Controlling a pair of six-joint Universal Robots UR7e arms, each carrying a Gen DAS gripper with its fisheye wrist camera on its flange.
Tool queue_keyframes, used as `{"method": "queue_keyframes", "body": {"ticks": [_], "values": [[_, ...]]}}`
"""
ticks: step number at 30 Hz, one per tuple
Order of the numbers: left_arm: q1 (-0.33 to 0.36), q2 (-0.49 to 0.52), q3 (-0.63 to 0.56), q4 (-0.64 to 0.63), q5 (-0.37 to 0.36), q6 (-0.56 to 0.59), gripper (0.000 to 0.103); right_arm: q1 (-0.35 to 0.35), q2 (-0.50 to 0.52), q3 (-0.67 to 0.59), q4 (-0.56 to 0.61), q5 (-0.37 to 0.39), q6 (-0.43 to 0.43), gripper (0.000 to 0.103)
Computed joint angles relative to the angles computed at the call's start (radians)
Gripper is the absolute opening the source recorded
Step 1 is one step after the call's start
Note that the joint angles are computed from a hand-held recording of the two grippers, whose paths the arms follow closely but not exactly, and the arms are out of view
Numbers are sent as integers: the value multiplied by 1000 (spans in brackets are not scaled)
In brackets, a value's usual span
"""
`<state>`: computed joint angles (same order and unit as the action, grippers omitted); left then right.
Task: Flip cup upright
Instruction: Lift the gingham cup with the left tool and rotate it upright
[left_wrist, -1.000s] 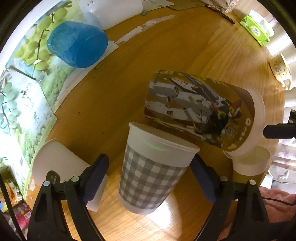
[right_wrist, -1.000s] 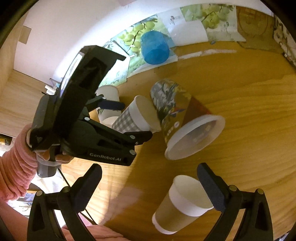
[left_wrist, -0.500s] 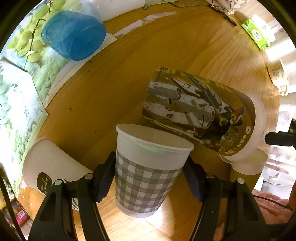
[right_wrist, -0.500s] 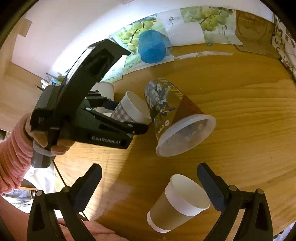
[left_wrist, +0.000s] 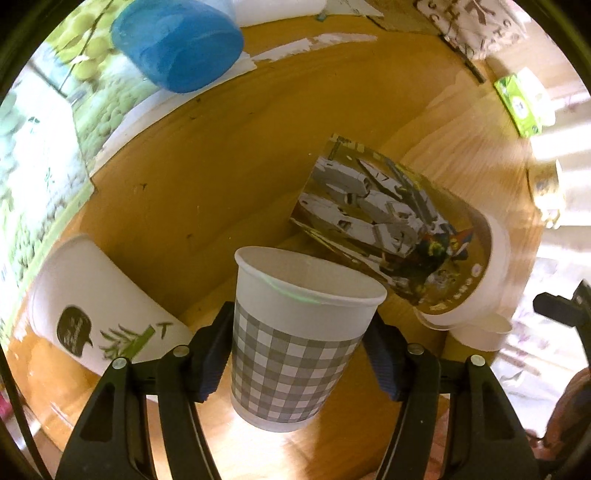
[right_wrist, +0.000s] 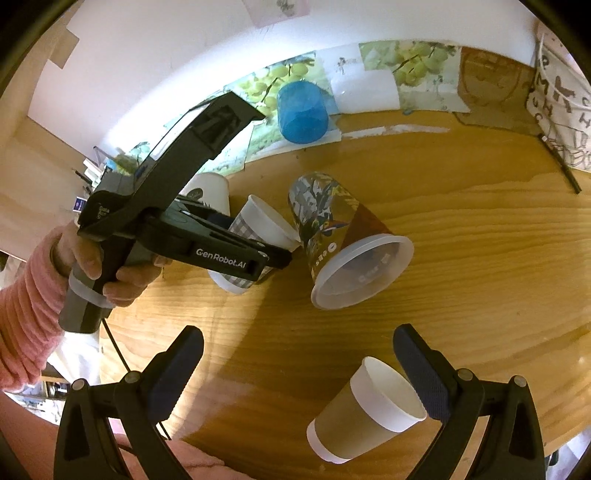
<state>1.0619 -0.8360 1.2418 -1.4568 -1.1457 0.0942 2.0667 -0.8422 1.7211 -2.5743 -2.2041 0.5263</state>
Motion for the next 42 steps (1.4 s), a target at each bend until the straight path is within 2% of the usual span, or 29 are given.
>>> {"method": "queue_keyframes", "body": {"ticks": [5,7,16,28,38,42], "values": [[14,-17,2,-27,-21,-29,69,19,3,-1,-18,-29,6,103],[26,-23,-46,8,-27,-35,69,29,5,2,-34,-40,1,103],[28,-91,-37,-21,-55,-120,69,74,6,15,-110,-88,-37,103],[-30,-260,164,-125,-37,-234,69,117,-16,61,-236,-110,-88,103],[-78,-402,328,-184,-37,-366,69,135,-62,124,-283,-66,-145,103],[-99,-456,396,-205,-48,-436,69,137,-89,159,-283,-38,-141,103]]}}
